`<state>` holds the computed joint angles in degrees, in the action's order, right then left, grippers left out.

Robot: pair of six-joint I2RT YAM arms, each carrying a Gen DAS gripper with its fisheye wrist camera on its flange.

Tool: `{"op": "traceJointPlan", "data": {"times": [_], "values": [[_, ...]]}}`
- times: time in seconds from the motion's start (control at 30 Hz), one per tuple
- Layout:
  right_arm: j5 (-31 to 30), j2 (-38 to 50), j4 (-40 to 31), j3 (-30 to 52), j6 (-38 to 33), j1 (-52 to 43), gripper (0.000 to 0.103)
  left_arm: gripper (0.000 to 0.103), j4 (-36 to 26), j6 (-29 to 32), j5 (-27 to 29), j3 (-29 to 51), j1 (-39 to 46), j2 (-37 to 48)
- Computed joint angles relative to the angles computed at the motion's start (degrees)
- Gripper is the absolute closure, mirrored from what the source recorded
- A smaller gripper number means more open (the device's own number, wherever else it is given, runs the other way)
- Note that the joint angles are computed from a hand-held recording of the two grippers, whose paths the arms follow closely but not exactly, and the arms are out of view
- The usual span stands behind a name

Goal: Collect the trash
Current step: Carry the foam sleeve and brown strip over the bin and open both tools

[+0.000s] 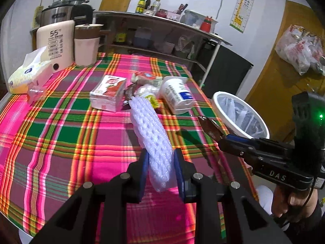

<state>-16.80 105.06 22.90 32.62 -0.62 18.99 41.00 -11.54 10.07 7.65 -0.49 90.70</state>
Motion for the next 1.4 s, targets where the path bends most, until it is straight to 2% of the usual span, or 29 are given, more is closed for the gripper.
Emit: {"op": "traceJointPlan", "data": {"times": [0.3,0.63,1.4], "values": [[-0.3,-6.1,1.7,-5.7,0.3,-5.1,0.078,0.077,-3.8,-1.3,-2.5,2.8,-7.1,-2.5],[-1.3,-9.0,1.3,-7.5,-1.1,-12.8,0.078,0.077,-5.1,-1.6,-4.8,9.2,-14.2,1.7],[-1.8,-2.1,-0.1,-0.8,-3.8,-28.1,0.078,0.077,-12.1,-0.2,-2.8,30.6,-22.5,15.4]]}}
